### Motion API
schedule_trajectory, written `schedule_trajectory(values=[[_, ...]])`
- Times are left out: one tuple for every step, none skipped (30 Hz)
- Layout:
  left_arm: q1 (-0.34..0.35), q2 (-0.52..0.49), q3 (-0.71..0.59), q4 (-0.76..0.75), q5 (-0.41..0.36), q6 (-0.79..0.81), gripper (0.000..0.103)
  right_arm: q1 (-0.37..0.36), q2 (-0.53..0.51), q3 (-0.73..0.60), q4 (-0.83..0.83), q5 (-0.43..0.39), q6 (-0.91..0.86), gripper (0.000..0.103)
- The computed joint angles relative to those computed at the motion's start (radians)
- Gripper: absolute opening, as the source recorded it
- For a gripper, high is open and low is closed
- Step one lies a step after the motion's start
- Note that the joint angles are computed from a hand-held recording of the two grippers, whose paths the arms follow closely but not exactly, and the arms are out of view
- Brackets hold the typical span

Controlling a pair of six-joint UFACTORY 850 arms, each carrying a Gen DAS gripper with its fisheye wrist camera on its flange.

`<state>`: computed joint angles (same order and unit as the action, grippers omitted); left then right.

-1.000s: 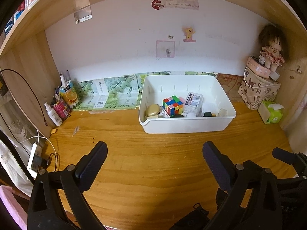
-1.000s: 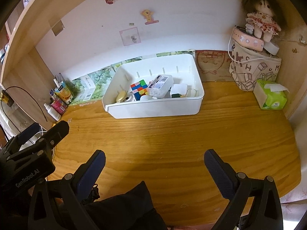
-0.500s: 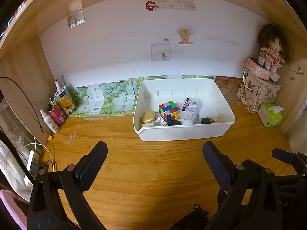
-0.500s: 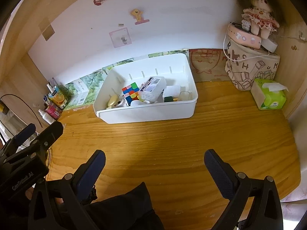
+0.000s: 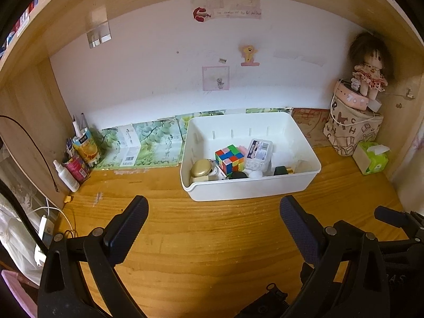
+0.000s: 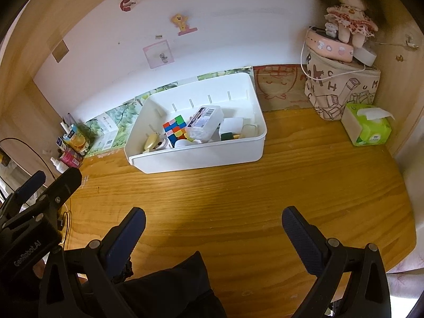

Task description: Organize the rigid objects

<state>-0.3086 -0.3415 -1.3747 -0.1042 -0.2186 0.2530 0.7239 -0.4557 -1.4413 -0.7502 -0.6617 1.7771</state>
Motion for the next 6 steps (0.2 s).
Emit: schedule_trajectory(values=[[0.001, 0.001, 0.001, -0.007, 0.002, 0.008, 0.1, 0.001, 0.0, 0.0, -0.001, -0.002, 0.002, 0.103], [0.001, 0.003, 0.002, -0.014, 0.003, 0.015, 0.1, 0.001, 0.0, 0.0, -0.001, -0.003, 0.003, 0.103], [0.002, 0.004, 0.004, -0.025, 0.004, 0.027, 0.1, 0.003, 0.0, -0.001, -0.003, -0.006, 0.008, 0.103], [0.003, 0.006, 0.006, -0.042, 0.007, 0.045, 0.1, 0.004, 0.0, -0.001, -0.005, -0.008, 0.01, 0.103], [0.003, 0.007, 0.008, -0.051, 0.009, 0.054, 0.1, 0.005, 0.001, -0.001, -0.007, -0.01, 0.013, 0.103], [0.004, 0.009, 0.01, -0.059, 0.011, 0.063, 0.1, 0.006, 0.0, -0.003, -0.008, -0.012, 0.015, 0.103]])
